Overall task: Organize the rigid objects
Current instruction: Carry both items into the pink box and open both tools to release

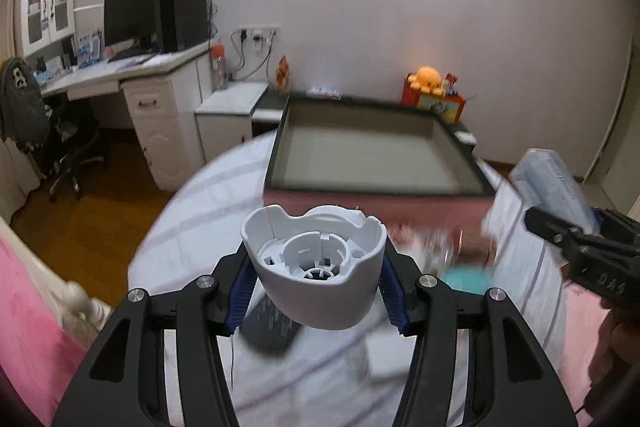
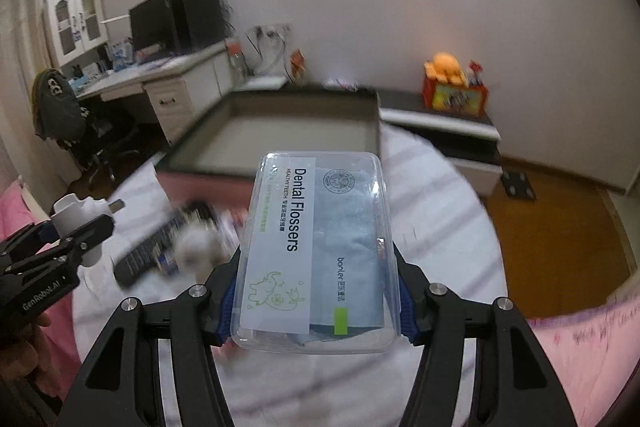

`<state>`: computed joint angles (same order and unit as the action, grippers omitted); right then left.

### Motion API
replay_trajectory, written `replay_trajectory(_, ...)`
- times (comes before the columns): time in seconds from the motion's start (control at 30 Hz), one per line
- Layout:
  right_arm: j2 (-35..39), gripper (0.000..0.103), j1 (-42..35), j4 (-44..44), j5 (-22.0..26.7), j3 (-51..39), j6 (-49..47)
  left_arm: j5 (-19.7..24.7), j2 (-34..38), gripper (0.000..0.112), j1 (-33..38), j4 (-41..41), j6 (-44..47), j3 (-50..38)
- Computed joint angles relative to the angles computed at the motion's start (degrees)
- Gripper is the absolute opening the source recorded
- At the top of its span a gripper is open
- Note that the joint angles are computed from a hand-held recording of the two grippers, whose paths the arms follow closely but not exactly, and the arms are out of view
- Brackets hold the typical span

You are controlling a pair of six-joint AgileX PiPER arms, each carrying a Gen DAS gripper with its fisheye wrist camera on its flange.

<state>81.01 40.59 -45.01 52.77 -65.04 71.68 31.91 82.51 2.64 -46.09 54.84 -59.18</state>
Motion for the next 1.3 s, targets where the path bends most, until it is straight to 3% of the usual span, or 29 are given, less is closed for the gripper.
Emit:
replay_trajectory(0.17, 8.7, 0.061, -7.8, 5.4, -4.6, -12.3, -12.3, -0.9, 8.5, 0.055, -5.3, 7.9, -11.0, -14.3)
replay_trajectory(0.3, 16.9, 0.061, -15.6, 15.1, -8.2, -20.9, -24.4, 2.2, 18.9, 0.055, -8.7, 15.7, -21.2, -27.8)
replay_trajectory(0.4, 24.3, 0.061, -20.9, 24.0, -7.0, -29.1, -34.8, 5.8, 27.9, 0.055, -11.6, 23.6, -28.9, -38.9)
replay_trajectory(0.57, 36.0, 0.062, -26.7, 36.1, -1.4, -40.8, -46.4, 14.2, 40.3, 0.055, -14.6, 30.1, -36.8, -54.7)
replay_trajectory(0.73, 41.3, 0.062, -28.2, 37.8, 4.7, -46.4, -48.7, 19.8, 46.9, 0.059, -16.7, 37.1, -42.5, -63.4)
replay_trajectory(0.77, 41.7, 0.063, -28.1, 37.1, 5.3, -46.9, -49.0, 19.8, 47.1, 0.063, -17.1, 38.9, -43.8, -63.5)
replay_trajectory(0.83, 41.6, 0.073, -27.8, 36.5, 5.7, -46.6, -49.9, 18.6, 46.3, 0.087, -17.1, 39.9, -45.1, -61.9)
replay_trajectory(0.87, 40.9, 0.085, -27.8, 36.3, 4.9, -45.3, -49.6, 17.6, 45.5, 0.091, -16.9, 39.3, -44.8, -60.6)
replay_trajectory(0.93, 39.0, 0.086, -27.8, 36.3, 3.1, -42.5, -49.5, 14.4, 42.2, 0.099, -16.1, 37.0, -42.5, -55.8)
replay_trajectory(1.07, 34.7, 0.103, -27.2, 35.6, -1.1, -37.0, -46.6, 9.2, 35.6, 0.102, -14.8, 37.5, -43.3, -47.4)
replay_trajectory(1.3, 19.5, 0.103, -22.7, 27.6, -12.0, -18.5, -32.6, 1.8, 20.8, 0.103, -10.0, 34.4, -42.1, -30.3)
